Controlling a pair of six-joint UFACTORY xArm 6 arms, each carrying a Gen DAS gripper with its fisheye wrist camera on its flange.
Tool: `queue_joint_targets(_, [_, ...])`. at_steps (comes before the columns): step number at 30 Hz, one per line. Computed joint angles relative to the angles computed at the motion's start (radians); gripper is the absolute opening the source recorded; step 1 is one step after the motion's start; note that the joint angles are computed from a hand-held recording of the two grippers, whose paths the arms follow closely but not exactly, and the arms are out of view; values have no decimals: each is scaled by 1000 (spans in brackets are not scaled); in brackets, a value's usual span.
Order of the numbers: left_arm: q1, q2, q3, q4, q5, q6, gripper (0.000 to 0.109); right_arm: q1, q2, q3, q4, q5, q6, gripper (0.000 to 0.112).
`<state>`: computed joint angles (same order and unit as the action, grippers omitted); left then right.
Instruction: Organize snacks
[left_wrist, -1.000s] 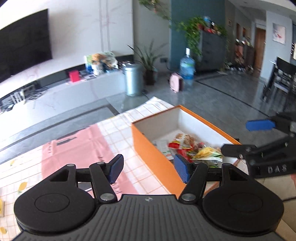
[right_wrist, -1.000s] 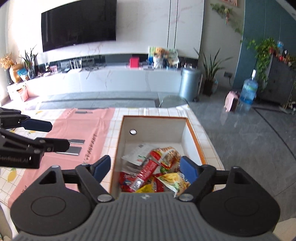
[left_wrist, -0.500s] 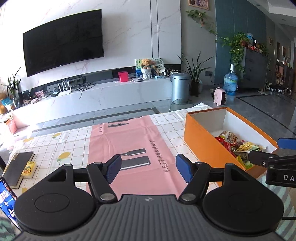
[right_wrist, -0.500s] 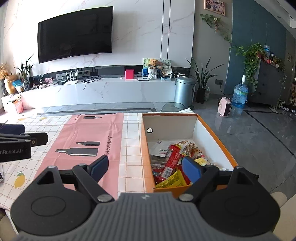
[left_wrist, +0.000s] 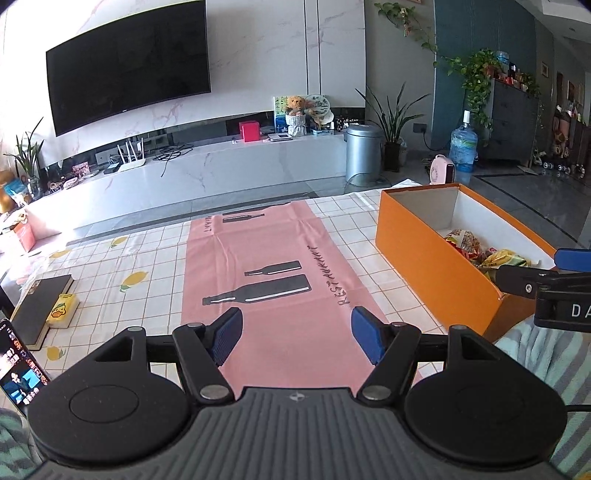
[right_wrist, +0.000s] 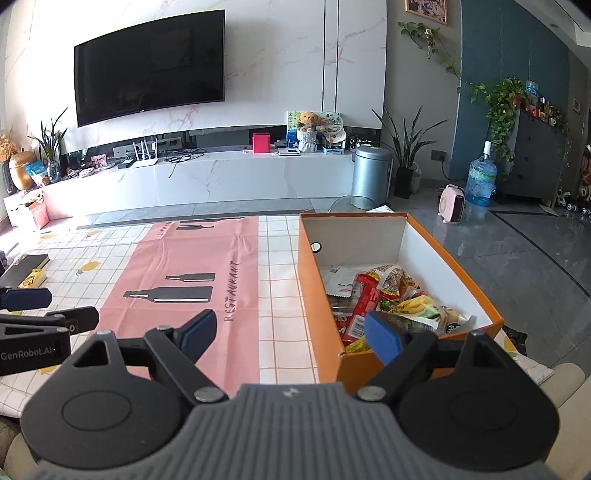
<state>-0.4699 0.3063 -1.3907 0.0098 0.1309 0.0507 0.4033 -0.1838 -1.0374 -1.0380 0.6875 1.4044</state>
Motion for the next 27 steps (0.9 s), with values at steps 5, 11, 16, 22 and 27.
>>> queue_joint_targets(5, [-8,-5,-4,-21,0,2,79,-14,1,-3,36,-11,-61,84])
queue_joint_targets(11, [-14,-12,-6,-24,19,18,79,-23,5,2,30,-30,-43,84])
queue_joint_targets(16, [-16,-11,-17,-52,33,52,79,-19,3,3,23,-25,-25,84])
queue_joint_targets(22, [-18,-5,-29,-43,52,40,79,-24,0,9,29,-29,-30,84])
queue_joint_targets(27, [-20,-5,-30,-29,51,40,79,-31,1,3,43,-33,-69,84])
